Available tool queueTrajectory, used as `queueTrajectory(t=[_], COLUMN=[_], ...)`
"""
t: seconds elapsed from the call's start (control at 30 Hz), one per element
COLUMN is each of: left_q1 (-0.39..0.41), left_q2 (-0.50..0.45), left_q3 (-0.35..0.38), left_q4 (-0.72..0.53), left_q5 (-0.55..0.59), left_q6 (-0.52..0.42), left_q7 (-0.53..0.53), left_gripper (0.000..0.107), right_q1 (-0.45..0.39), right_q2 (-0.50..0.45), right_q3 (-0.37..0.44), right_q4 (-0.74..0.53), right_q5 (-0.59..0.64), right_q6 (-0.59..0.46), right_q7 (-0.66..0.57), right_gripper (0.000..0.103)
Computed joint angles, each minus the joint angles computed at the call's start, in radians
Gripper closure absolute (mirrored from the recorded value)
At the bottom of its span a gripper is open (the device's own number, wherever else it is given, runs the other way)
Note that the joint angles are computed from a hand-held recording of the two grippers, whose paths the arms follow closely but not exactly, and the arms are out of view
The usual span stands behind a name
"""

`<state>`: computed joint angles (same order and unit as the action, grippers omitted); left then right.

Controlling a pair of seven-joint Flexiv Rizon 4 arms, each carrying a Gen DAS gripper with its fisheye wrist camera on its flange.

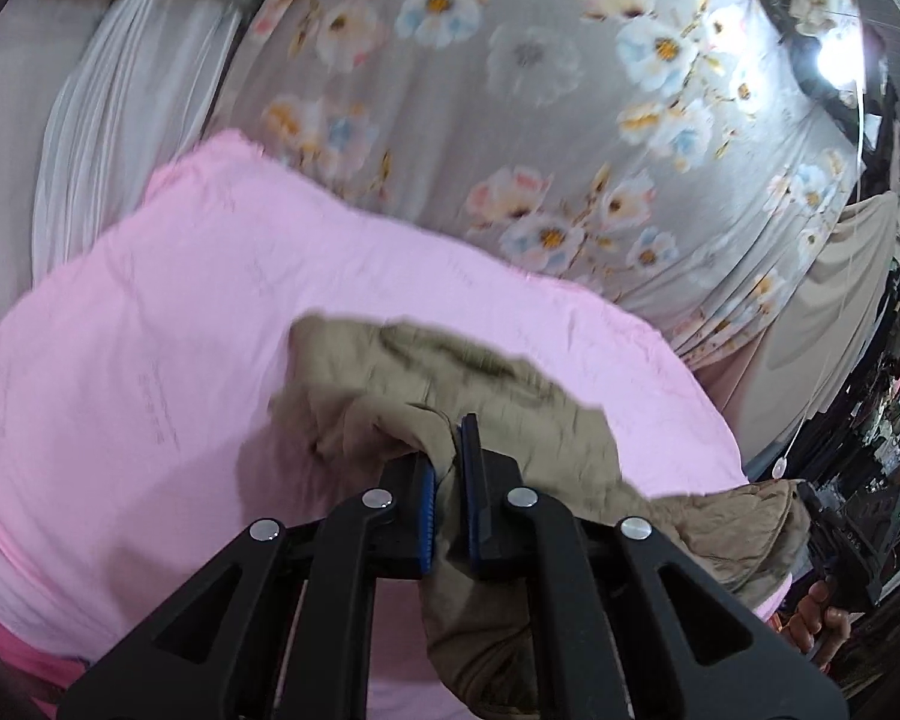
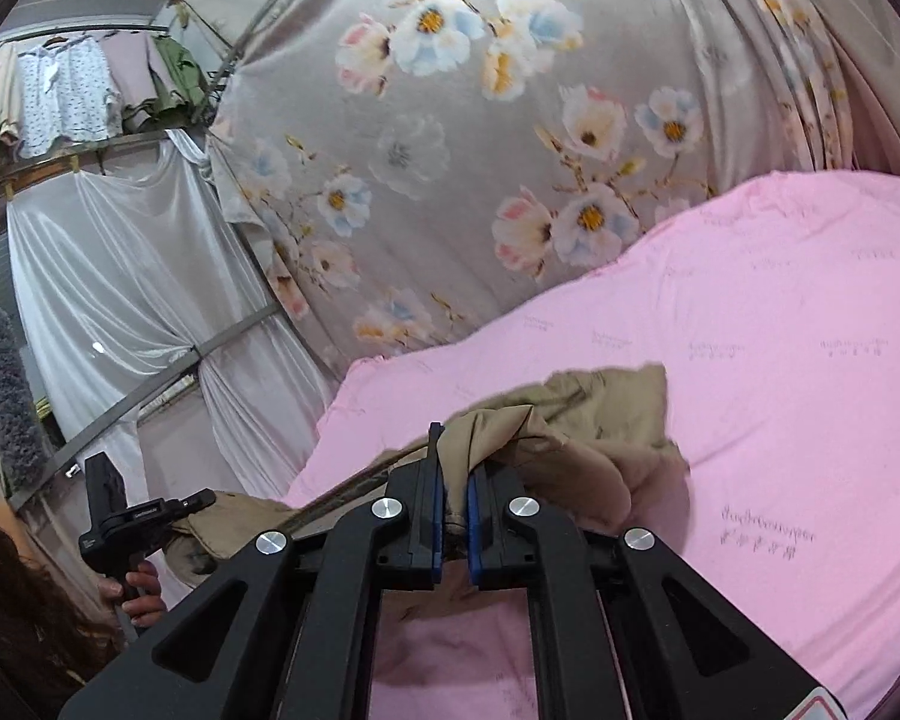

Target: Fold large clothes

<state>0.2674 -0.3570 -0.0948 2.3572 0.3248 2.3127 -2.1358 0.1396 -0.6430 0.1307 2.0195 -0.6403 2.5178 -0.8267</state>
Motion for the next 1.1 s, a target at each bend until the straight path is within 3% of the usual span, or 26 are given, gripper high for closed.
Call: queueTrajectory(t=[0.1, 0.2, 0.4, 0.6, 0.87, 1.0, 1.1], left_q1=[-0.026, -0.087, -0.279, -0.412, -0.422, -0.449, -0.443], left_q2=[0.01, -0.044, -0.252, -0.466, -0.641, -0.705, -0.733], left_q3=[0.007, 0.036, 0.17, 0.324, 0.396, 0.466, 0.472], left_q4=[-0.083, -0.188, -0.463, -0.715, -0.932, -1.006, -1.04], left_q5=[-0.045, -0.166, -0.511, -0.731, -0.743, -0.708, -0.677], left_q6=[-0.066, -0.139, -0.328, -0.493, -0.665, -0.719, -0.732], left_q7=[0.053, 0.141, 0.372, 0.503, 0.466, 0.406, 0.371], left_gripper=[0.1, 0.099, 0.098, 0.097, 0.096, 0.094, 0.094], right_q1=[0.042, 0.049, 0.08, 0.081, 0.107, 0.144, 0.171], right_q2=[-0.024, -0.099, -0.294, -0.49, -0.724, -0.815, -0.864], right_q3=[-0.025, -0.026, -0.024, 0.052, 0.218, 0.255, 0.26], right_q4=[-0.11, -0.269, -0.615, -0.935, -1.308, -1.469, -1.558], right_q5=[0.053, 0.052, 0.046, 0.002, 0.026, 0.066, 0.098], right_q6=[-0.055, -0.14, -0.37, -0.655, -0.995, -1.121, -1.184], right_q7=[-0.035, -0.001, 0.078, 0.096, -0.068, -0.149, -0.191], right_gripper=[0.097, 0.098, 0.098, 0.098, 0.098, 0.098, 0.098])
